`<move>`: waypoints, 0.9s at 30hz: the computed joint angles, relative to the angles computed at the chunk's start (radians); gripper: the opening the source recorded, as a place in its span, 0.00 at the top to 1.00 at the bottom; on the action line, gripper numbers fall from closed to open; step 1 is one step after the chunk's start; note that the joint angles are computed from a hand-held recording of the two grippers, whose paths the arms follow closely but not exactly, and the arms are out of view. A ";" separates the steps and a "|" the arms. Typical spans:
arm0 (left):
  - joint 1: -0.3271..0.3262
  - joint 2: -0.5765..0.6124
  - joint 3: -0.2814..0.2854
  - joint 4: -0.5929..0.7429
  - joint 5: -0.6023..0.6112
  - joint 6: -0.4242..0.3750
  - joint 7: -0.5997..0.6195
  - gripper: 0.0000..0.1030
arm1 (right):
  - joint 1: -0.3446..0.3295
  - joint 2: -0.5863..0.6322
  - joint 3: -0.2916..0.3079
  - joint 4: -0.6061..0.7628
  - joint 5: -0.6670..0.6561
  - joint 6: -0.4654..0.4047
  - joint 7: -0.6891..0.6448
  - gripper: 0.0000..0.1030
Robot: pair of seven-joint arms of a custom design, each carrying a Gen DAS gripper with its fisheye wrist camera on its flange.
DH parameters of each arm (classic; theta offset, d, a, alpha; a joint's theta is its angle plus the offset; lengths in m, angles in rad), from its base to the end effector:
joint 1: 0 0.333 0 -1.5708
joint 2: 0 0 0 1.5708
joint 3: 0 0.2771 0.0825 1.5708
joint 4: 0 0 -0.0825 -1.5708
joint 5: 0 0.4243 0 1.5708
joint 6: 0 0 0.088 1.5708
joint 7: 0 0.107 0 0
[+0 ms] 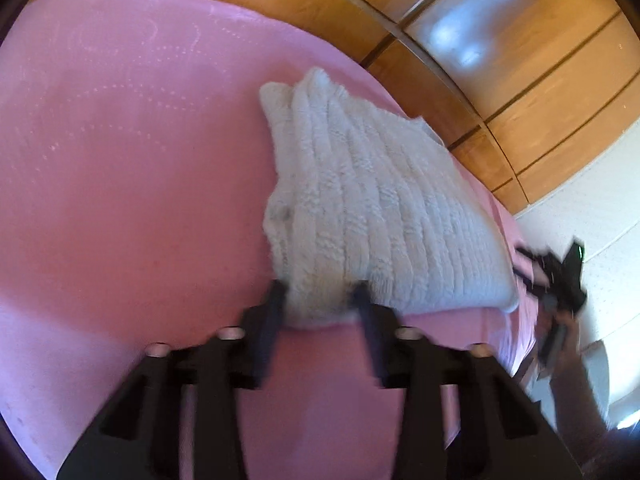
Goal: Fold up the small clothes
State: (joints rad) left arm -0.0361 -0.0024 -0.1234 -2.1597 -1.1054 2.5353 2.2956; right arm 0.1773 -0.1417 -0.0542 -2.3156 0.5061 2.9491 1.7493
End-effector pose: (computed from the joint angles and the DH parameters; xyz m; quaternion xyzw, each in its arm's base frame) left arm 0.5927 -0.0851 0.3720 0.6274 -0.6636 0.4054 0.0404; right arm 0.5715 0.0381 0.4242 -0.4627 0.7955 -0.1031 0.3774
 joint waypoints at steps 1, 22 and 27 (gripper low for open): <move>0.002 0.011 0.002 0.012 0.004 -0.007 -0.018 0.81 | 0.013 -0.025 -0.008 -0.025 0.066 -0.011 -0.064 0.27; -0.043 -0.067 -0.008 -0.048 0.339 0.188 -0.282 0.77 | -0.104 -0.133 0.095 -0.139 -0.409 -0.048 0.282 0.61; -0.068 -0.049 -0.005 -0.030 0.353 0.261 -0.285 0.60 | -0.147 -0.101 0.127 -0.080 -0.565 0.020 0.391 0.49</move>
State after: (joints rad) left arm -0.1046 -0.0518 -0.1283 -2.1893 -0.7525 2.7962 2.0107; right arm 0.0302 -0.2422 0.0732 -2.3956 -0.0589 2.9692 2.1401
